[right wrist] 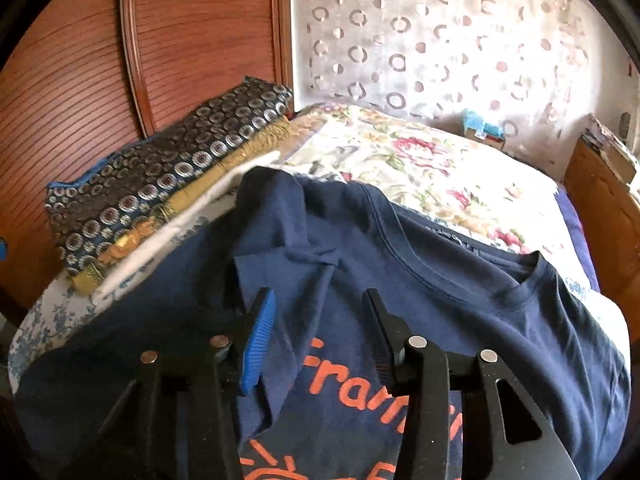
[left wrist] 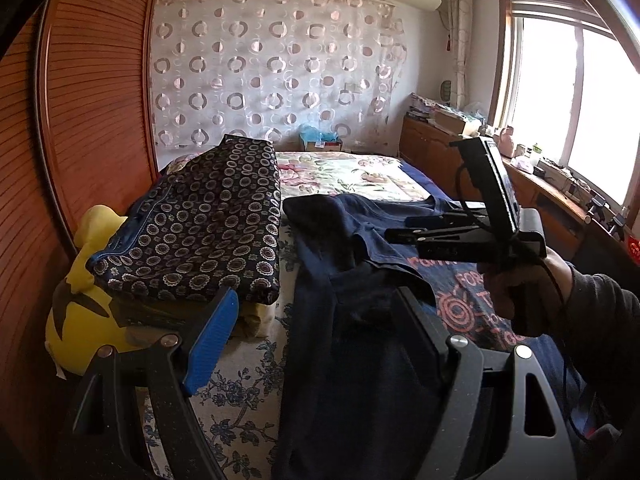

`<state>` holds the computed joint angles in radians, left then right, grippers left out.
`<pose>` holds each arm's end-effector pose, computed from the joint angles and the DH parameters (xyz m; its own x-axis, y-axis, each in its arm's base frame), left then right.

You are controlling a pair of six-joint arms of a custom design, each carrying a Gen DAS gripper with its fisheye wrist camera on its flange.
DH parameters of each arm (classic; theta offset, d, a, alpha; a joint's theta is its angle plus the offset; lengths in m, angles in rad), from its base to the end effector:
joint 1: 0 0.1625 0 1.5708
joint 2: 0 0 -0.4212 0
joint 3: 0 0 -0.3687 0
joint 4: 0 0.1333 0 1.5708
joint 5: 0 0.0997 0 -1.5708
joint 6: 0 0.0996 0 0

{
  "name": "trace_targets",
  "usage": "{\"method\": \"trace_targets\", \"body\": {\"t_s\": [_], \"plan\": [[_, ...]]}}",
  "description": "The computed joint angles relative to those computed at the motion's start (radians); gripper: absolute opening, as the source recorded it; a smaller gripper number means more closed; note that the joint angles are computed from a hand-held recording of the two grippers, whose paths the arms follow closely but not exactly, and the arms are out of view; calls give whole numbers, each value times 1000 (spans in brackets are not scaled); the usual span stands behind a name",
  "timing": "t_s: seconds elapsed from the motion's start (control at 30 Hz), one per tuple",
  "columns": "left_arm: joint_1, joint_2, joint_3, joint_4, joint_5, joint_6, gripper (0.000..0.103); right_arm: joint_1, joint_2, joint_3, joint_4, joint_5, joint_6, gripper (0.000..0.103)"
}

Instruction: Fold small clothes

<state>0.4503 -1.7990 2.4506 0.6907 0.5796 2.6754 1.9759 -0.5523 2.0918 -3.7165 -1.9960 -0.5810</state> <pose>-0.0076 -0.2443 0.2735 -0.7595 0.1762 -0.6262 0.5995 0.5633 -0.5686 0.2833 -0.4266 -0.0028 -0.5995 -0.5341 0.5961 -0.7811 0.5529 -0.2902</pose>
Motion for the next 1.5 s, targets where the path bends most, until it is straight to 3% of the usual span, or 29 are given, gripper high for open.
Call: {"method": "trace_targets", "body": {"t_s": [0.1,0.23,0.37,0.43,0.53,0.83,0.9,1.07,1.27,1.33,1.5], "plan": [[11,8,-3,-11,6,11,79,2,-5,21,35,49,-7,47],[16,16,5,-19,14,2,79,7,45,-44,99,12,-36,46],[-1,28,19,-6,13,-34,79,14,85,-102,109,-50,-40,13],[-12,32,26,0,11,-50,79,12,80,-100,112,-57,-50,6],[-20,30,29,1,11,-59,79,18,74,-96,75,-87,-26,4],[2,50,18,-45,27,-12,79,8,30,-8,-121,-204,-22,5],[23,71,9,-74,38,19,79,7,31,6,-161,-217,-36,10],[58,122,-3,-138,76,74,79,-10,-40,105,-189,-172,-13,41],[78,221,-16,-201,125,121,79,-38,-97,274,-292,-146,-45,42],[92,247,-28,-225,148,152,79,-44,-105,339,-357,-176,-86,42],[149,340,-79,-272,216,234,68,-84,-129,462,-434,-200,-109,42]]}}
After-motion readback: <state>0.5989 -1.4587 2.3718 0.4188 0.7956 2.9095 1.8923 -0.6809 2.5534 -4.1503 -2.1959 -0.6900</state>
